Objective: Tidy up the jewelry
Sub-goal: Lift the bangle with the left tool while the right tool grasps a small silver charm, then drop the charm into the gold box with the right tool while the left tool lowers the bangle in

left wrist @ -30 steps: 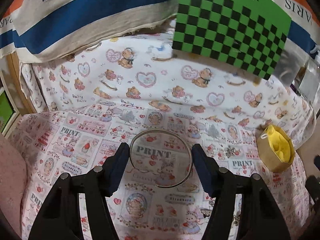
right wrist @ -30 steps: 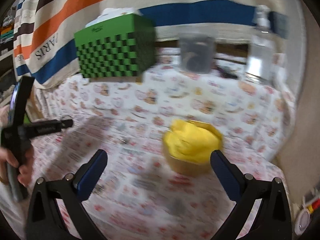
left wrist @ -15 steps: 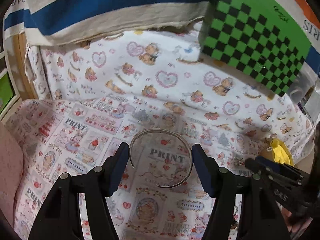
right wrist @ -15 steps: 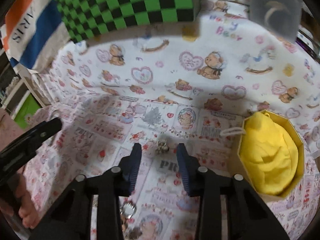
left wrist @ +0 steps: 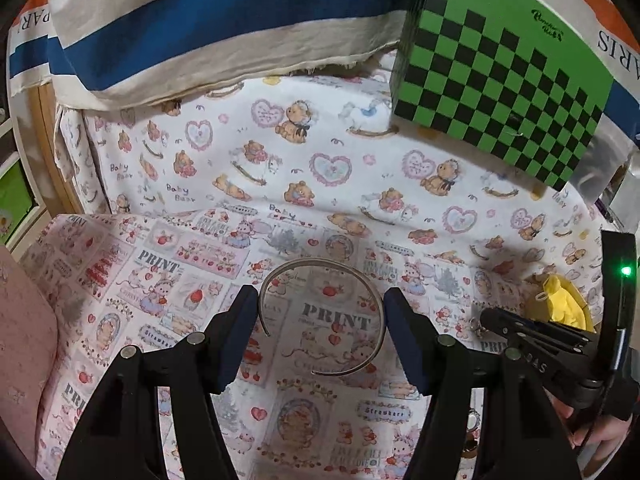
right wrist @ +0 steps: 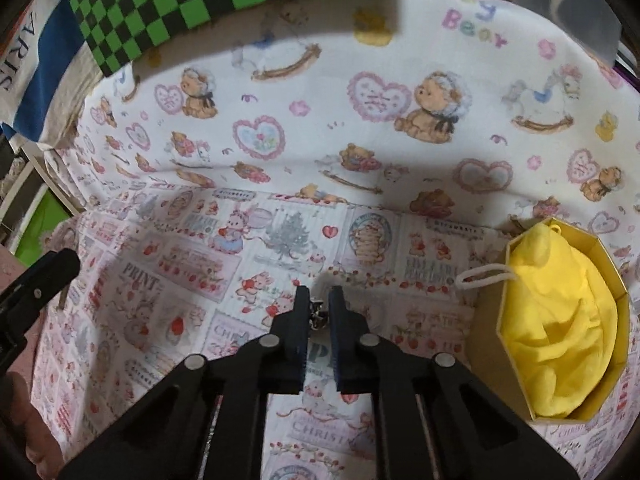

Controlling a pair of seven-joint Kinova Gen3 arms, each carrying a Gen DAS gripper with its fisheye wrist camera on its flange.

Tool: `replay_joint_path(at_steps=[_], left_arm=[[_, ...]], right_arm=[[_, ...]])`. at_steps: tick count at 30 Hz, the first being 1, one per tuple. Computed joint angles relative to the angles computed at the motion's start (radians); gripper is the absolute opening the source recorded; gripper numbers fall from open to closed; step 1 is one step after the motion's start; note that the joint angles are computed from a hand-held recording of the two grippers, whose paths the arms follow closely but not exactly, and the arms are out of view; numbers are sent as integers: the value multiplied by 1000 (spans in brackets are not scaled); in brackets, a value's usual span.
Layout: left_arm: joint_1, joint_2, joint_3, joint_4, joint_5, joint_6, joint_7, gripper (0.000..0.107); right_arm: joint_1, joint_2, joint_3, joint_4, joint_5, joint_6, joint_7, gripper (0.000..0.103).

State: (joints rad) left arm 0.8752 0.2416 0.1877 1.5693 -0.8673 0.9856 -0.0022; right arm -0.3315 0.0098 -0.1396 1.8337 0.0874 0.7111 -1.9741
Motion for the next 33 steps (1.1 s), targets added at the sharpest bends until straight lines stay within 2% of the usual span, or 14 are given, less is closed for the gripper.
replay_joint_path(at_steps=[4, 8, 10, 14, 17, 19, 21, 23, 26, 33], left_arm=[[-4, -7, -3, 10, -4, -1, 13, 63], [5, -15, -1, 17, -40, 7, 51, 63], [9, -20, 4, 20, -57, 8, 67, 63], [25, -45, 11, 41, -123, 19, 170, 63], [64, -48, 18, 44, -205, 80, 228, 63], [48, -69, 41, 74, -243, 52, 272, 63], [49, -70, 58, 84, -284, 60, 296, 63], [62, -56, 70, 76, -321, 98, 309, 63], [82, -37, 77, 67, -360, 134, 316, 63], [98, 1, 66, 31, -347, 150, 261, 63]], right_arm=[[16, -59, 8, 28, -75, 2, 72, 7], [23, -130, 3, 67, -94, 4, 107, 7], [13, -179, 32, 95, -138, 2, 157, 7], [69, -290, -15, 154, -96, -28, 142, 7], [72, -365, 32, 184, -125, -39, 181, 7], [71, -405, 75, 195, -157, -52, 220, 7], [98, -444, 86, 206, -157, -72, 238, 7], [153, -468, 68, 214, -135, -99, 223, 6], [180, -472, 105, 221, -140, -133, 229, 6], [203, -393, 158, 241, -164, -190, 259, 6]])
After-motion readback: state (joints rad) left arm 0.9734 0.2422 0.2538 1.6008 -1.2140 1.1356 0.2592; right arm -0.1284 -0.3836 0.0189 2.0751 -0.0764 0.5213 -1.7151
